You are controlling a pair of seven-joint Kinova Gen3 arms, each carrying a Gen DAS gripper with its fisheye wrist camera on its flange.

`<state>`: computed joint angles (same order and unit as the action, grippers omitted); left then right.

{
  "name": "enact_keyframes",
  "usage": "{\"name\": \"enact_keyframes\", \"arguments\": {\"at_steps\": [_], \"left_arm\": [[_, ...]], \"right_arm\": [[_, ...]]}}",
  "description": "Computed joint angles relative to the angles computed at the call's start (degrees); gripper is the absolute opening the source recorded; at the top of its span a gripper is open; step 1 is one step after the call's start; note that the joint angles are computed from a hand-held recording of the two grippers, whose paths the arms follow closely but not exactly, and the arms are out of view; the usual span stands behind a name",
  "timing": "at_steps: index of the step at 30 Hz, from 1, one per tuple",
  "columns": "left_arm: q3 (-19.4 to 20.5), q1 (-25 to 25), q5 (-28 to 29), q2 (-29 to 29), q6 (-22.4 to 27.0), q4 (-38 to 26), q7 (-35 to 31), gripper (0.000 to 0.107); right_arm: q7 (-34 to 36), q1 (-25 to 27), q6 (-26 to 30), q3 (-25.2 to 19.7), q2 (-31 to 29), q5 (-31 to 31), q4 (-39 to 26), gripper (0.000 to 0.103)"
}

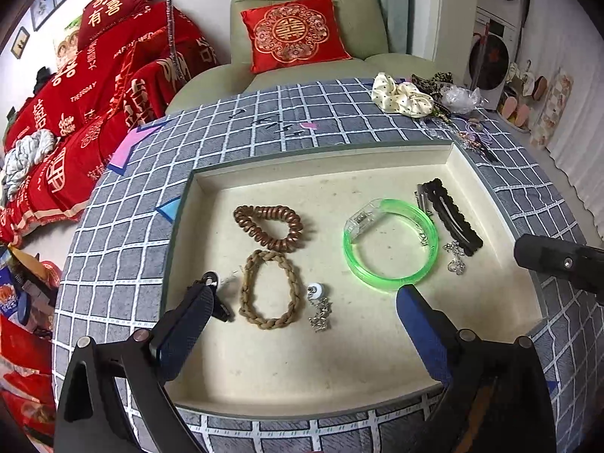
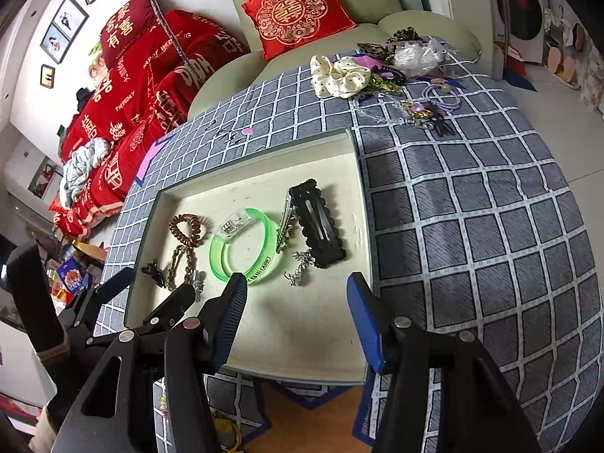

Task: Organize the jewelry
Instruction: 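Withdraw both tools from the tray toward the beaded bracelet and beige clip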

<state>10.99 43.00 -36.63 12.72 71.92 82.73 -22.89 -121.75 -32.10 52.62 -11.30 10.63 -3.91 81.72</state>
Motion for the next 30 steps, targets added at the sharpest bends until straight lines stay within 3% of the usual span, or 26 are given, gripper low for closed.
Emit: {"name": "enact_keyframes", "arguments": {"at_steps": [4, 6, 10, 11, 15, 16, 18, 22, 30], "left_arm": [[0.2, 0.3, 0.1, -0.8, 0.9, 0.5, 1.3, 0.103], [0.5, 0.4, 0.5, -1.7, 1.1, 1.2, 2.4, 0.103], [1.9, 0.6, 0.9, -3.4, 2.3, 2.4, 4.1, 0.103], [2.2, 0.7, 0.8, -3.5, 2.7, 2.4, 4.4, 0.103], [3.8, 1.7, 0.5, -5.0, 4.0, 3.5, 6.8, 0.103], [4.3, 2.0, 0.6, -5.5, 4.3, 3.8, 7.5, 0.103], [5.1, 2.4, 0.8, -6.3, 4.7, 4.4, 8.7, 0.103], [6.9, 3.2, 1.0, -7.4, 6.1, 5.3, 10.5, 0.103], [9.8, 4.1, 1.5, -10.3, 7.4, 8.1, 15.2, 0.103]], "right_arm": [[-0.2, -0.3, 0.2, -0.1, -0.6, 0.5, 0.6, 0.059], [-0.1, -0.4, 0.4, -0.3, -0.9, 0.3, 0.9, 0.069], [-1.0, -1.3, 0.5, -0.7, -2.5, 1.5, 2.0, 0.075], [-1.2, -1.5, 0.5, -0.9, -2.9, 1.8, 2.3, 0.081], [-1.3, -1.4, -0.4, -1.5, -5.1, 1.2, 4.2, 0.083], [-1.5, -1.5, -0.4, -1.7, -5.6, 1.1, 4.6, 0.086], [-1.6, -1.5, -1.1, -2.1, -6.7, 0.8, 5.7, 0.103], [-2.5, -1.5, -3.0, -3.0, -9.2, 0.4, 8.5, 0.103], [-4.5, -2.3, -0.5, -4.6, -11.3, 1.4, 9.3, 0.103]]}}
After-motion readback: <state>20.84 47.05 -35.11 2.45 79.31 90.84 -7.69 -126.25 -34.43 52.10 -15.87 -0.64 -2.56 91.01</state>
